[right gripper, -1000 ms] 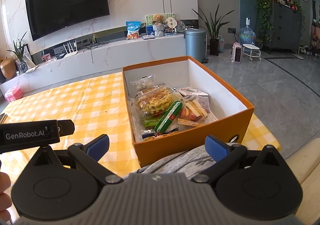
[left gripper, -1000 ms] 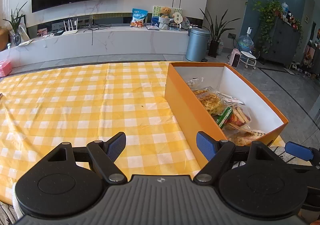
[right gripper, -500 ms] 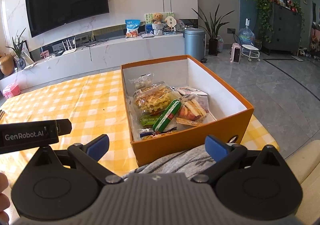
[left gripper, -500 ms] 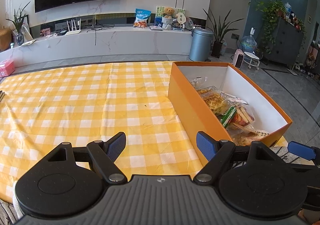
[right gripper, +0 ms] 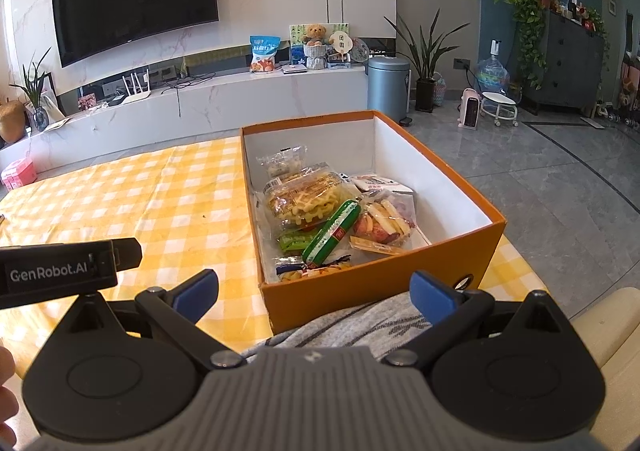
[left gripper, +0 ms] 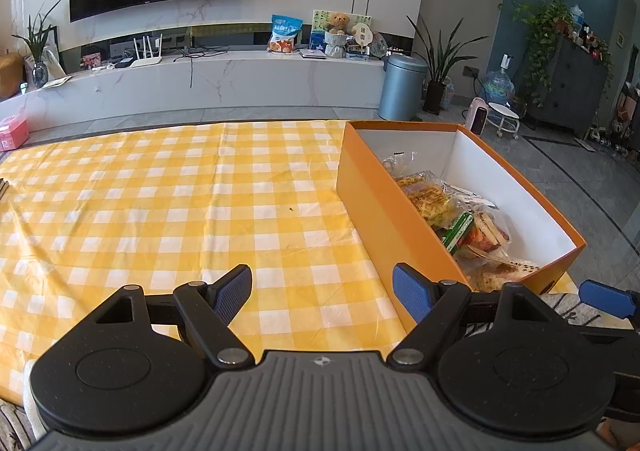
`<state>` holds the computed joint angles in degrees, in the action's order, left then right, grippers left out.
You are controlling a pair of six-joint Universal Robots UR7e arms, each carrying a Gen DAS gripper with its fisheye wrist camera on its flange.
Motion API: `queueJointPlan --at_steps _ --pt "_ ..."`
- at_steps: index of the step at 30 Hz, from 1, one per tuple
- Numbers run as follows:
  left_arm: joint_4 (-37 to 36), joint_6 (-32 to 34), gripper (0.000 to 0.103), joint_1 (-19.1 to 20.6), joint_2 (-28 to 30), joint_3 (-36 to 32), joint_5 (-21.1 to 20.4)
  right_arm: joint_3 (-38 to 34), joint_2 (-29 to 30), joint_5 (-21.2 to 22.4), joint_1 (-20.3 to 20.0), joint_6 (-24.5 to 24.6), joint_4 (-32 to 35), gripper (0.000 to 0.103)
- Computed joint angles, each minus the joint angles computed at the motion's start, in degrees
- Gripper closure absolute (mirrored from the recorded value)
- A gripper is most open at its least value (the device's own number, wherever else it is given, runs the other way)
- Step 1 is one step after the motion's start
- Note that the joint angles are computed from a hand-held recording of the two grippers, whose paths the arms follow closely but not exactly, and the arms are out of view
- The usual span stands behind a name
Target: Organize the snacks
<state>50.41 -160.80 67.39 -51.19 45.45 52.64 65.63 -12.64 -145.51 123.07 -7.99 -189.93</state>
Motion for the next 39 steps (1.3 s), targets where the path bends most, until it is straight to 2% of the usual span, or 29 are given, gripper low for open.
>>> queueJointPlan --at_steps 39 --pt "-0.8 1.2 0.009 0.6 0.0 0.1 -0.2 -1.7 1.1 -1.7 0.1 -2.1 1.3 0.004"
